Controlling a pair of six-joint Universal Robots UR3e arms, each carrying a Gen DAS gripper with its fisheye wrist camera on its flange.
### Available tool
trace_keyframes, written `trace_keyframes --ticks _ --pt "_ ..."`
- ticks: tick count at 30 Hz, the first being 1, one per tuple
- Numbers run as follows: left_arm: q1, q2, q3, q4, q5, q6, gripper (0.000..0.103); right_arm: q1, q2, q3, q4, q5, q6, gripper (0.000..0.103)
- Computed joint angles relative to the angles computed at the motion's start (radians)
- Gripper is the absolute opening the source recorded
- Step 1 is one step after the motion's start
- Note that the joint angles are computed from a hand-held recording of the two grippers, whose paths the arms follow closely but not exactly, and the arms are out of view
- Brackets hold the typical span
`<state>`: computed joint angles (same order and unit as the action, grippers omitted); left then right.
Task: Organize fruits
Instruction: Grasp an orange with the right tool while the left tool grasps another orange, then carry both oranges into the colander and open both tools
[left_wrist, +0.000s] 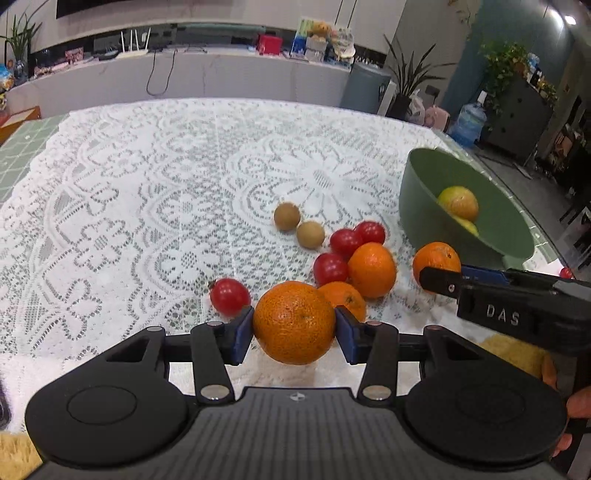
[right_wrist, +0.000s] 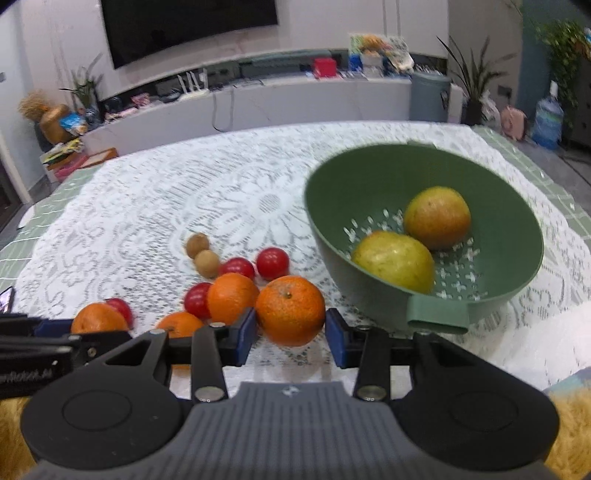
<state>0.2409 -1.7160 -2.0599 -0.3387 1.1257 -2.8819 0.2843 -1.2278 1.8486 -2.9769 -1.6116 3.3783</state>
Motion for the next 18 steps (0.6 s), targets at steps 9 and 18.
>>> trace_keyframes --ticks 9,18 --pt "0.015 0.08 0.031 -0.061 -0.079 -0.047 0.053 -0.007 -0.098 0.09 -0.1 0.012 -0.081 0.038" --pt "-0.098 0.028 0.25 -0.161 -0.085 -0.067 0.053 -0.1 -0.258 0.103 0.05 0.062 -0.211 0.038"
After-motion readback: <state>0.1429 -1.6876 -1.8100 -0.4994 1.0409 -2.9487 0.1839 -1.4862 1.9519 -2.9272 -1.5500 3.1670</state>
